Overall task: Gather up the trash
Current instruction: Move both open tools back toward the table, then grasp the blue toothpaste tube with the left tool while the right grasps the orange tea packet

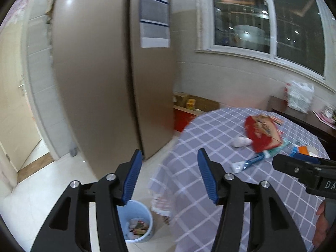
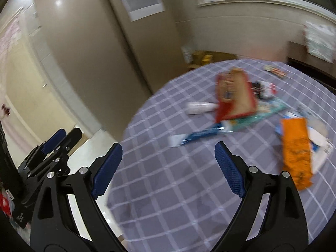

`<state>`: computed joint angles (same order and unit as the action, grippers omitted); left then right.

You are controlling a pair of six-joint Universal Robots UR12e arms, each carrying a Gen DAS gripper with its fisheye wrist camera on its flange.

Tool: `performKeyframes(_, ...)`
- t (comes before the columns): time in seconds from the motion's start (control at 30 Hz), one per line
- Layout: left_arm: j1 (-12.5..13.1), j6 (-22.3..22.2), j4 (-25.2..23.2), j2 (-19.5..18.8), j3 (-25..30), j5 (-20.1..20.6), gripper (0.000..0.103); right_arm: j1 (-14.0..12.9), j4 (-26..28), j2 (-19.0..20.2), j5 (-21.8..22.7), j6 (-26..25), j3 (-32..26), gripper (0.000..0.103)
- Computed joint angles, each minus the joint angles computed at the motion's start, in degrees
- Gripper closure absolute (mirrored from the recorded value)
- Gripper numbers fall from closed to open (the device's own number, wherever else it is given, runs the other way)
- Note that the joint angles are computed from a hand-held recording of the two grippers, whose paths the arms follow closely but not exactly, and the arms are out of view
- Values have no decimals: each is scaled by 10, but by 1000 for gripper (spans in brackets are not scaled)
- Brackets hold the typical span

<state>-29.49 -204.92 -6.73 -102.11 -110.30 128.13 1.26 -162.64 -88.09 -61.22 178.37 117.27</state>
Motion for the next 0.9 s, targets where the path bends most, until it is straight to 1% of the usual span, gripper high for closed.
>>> performKeyframes(0.07,-3,12,3,-10,10,-16,48,-10,-6,-2,-11,11,5,15)
performKeyframes(0.13,-5,20,1,-21,22,-34,47,-20,-12,-4,-30,22,11,15)
performKeyframes(0.2,-6,31,1,-30,31,-51,45,-28,-14,-7,-46,29,17,15)
performKeyframes(0.23,-6,36,1,-33,34,-57,43,-31,-14,-7,-59,34,19,15)
performKeyframes(0.3,-5,50,-3,-39,40,-76,37,-36,-14,-7,-88,42,22,15)
performKeyframes(0.4,-3,76,-17,-50,51,-100,35,-39,-11,-8,-120,46,28,15)
performKeyframes(0.47,-2,103,-29,-59,61,-115,35,-43,-3,-6,-138,49,29,15)
performKeyframes(0.53,-1,125,-39,-66,70,-125,35,-44,2,-5,-154,53,28,15)
performKeyframes(0.6,3,151,-46,-72,77,-144,35,-44,5,-3,-174,54,27,15)
performKeyframes(0.63,5,168,-51,-77,83,-151,35,-43,9,-2,-180,54,25,15)
performKeyframes(0.7,6,185,-61,-83,91,-157,35,-44,9,1,-188,52,23,15)
performKeyframes(0.9,20,244,-98,-103,121,-224,35,-29,11,10,-240,40,15,15)
